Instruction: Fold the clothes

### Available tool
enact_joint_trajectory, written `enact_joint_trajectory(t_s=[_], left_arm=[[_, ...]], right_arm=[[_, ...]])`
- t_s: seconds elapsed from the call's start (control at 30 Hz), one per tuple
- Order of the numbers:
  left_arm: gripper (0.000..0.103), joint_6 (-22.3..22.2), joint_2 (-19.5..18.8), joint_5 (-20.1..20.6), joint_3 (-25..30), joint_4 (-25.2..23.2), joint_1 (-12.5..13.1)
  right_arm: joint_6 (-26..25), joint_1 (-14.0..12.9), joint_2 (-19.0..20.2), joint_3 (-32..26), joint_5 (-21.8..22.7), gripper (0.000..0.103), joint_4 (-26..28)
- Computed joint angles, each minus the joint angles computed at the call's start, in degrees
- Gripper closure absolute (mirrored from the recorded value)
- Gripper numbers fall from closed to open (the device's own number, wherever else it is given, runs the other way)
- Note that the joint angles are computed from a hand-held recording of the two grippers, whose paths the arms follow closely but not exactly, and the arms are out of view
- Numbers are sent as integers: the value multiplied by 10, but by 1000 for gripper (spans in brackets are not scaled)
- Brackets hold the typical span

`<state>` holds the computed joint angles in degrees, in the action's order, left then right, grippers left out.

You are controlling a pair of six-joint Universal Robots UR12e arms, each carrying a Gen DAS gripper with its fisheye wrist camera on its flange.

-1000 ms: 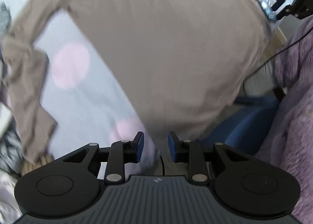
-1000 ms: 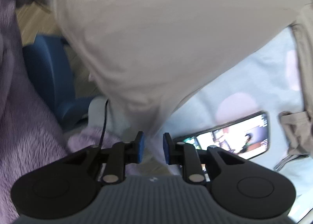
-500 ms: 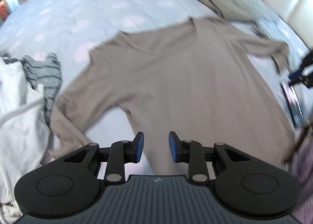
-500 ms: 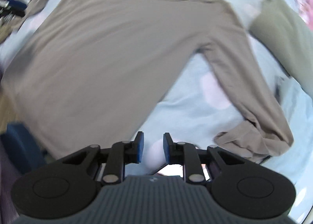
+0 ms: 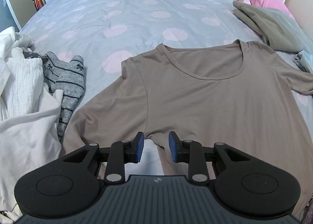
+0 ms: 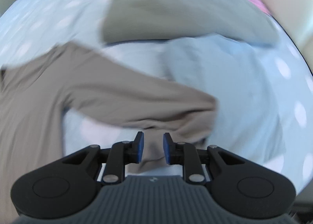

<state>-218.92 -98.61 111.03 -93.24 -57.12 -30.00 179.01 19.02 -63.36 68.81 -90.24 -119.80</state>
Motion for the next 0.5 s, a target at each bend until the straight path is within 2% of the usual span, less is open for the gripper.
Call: enact_joint_trajectory(t_s=[0.1, 0.13, 0.23, 0.37, 0.4, 0.47, 0.5], left_arm=[[78, 13, -4, -10, 2, -2, 0], [78, 15, -5, -13, 3, -3, -1], [78, 18, -10, -23, 7, -6, -1], [78, 19, -14, -26, 10, -16, -2], [78, 18, -14, -26, 11, -19, -2], [78, 15, -14, -29, 12, -24, -1], [78, 13, -13, -29, 11, -26, -1]], right_arm=[[58, -9, 3, 1, -15, 77, -1], [72, -12, 3, 1, -14, 74, 4], [102, -15, 6, 0, -17, 72, 15], [148, -25, 7, 9, 24, 74, 0], [148, -25, 10, 6, 30, 75, 6], [151, -26, 11, 5, 36, 99, 15], [151, -26, 10, 5, 35, 100, 16]])
